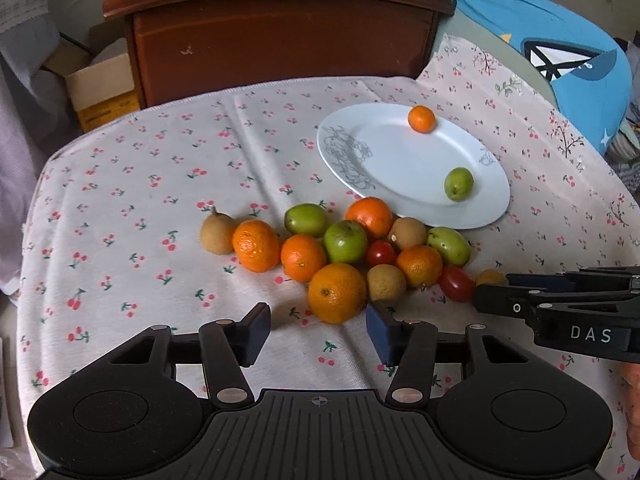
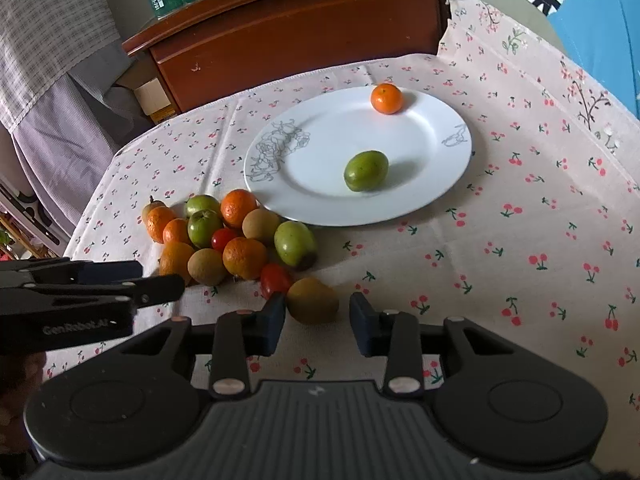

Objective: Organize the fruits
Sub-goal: 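Grasp the large orange with the left tool while the right tool grasps a brown kiwi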

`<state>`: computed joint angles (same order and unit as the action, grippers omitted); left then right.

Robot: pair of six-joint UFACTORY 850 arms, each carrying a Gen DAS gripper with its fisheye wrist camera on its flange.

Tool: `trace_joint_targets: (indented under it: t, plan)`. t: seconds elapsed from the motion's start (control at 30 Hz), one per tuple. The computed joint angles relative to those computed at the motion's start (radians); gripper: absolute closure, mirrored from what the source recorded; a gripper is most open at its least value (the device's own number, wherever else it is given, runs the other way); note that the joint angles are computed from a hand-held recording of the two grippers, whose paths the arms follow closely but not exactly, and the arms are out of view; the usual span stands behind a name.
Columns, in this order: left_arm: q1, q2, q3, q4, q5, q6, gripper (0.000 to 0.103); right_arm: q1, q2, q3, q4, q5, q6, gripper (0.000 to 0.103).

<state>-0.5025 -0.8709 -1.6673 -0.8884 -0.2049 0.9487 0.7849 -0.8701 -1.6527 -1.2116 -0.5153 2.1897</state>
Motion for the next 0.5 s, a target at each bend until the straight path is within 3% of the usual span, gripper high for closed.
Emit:
trace_joint_targets:
  t: [0.17, 0.33, 0.5]
  plan:
    - [-0.002, -0.018, -0.020, 0.014, 0.001, -0.022, 0.054, -0.002, -0.001, 0.001, -0.014, 0.003, 0.021, 0.067]
    - [-0.001, -0.024, -0.023, -0.056, 0.006, 0.053, 0.054, -0.003, -0.008, -0.008, -0.019, 0.011, 0.010, 0.069]
    - [0.003, -0.024, -0.018, -0.217, -0.017, 0.235, 0.073, -0.001, -0.011, -0.015, -0.014, 0.013, -0.009, 0.074]
